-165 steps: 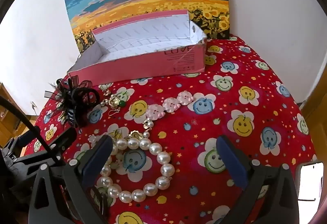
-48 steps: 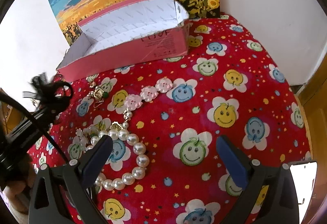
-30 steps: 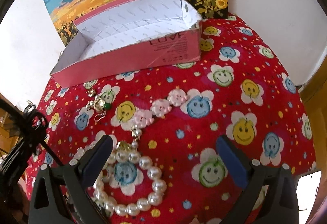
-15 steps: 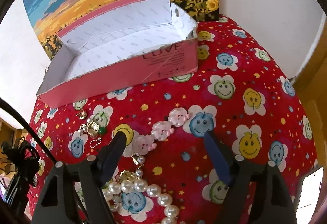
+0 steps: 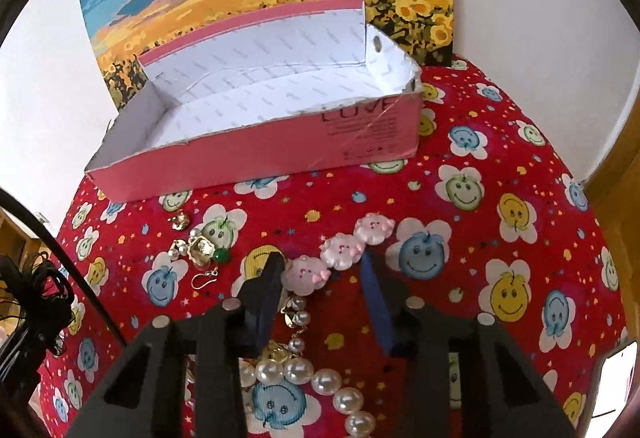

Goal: Organize jewelry
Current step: 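Grasp the pink flower-bead chain with the right gripper while the left holds the clip, then carry the clip and pink chain over the pink box with both grippers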

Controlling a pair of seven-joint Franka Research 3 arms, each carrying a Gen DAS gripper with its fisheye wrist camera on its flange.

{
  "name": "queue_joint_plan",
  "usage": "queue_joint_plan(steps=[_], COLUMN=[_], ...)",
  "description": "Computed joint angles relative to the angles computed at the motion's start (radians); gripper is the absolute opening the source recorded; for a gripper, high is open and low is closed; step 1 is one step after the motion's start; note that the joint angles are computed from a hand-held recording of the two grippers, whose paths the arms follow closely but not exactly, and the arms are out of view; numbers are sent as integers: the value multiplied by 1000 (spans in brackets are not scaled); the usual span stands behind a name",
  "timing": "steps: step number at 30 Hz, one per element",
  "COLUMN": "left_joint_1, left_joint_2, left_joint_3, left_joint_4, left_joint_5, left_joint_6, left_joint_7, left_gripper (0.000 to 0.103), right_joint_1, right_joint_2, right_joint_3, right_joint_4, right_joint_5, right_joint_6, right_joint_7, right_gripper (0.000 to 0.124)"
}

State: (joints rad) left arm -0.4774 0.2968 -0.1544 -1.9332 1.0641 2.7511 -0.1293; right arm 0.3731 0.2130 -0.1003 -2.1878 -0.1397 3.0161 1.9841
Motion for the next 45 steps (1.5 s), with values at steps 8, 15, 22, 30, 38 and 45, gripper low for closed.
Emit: queue_joint_plan(steps=[8, 15, 22, 30, 38, 45], left_joint_1=[-3, -4, -6, -16, -23, -21], left_joint_2=[-15, -28, -43, -46, -52, -51], left_joint_3=[-7, -17, -29, -39, -51, -53], left_joint_4=[-6, -10, -15, 4, 21, 49], left_joint_5=[-5, 4, 11, 11, 2, -23], left_joint_6=[-24, -35, -41, -63, -74, -91], left_joint_7=[5, 1, -2, 20, 62, 118], left_gripper=[27, 27, 27, 27, 27, 27], right_joint_1=[-165, -217, -205, -143, -106, -96], right_joint_2=[-33, -67, -130, -189, -254, -283], right_joint_3=[199, 285, 298, 231, 166, 142], right_joint_4=[-41, -64, -80, -90, -115, -120], right_joint_5=[382, 698, 989, 1255, 1363, 1299], right_joint_6=[21, 31, 30, -19, -69, -94], right_joint_7=[-352, -628, -896, -1152, -1252, -1231], right_gripper=[22, 22, 22, 22, 22, 22])
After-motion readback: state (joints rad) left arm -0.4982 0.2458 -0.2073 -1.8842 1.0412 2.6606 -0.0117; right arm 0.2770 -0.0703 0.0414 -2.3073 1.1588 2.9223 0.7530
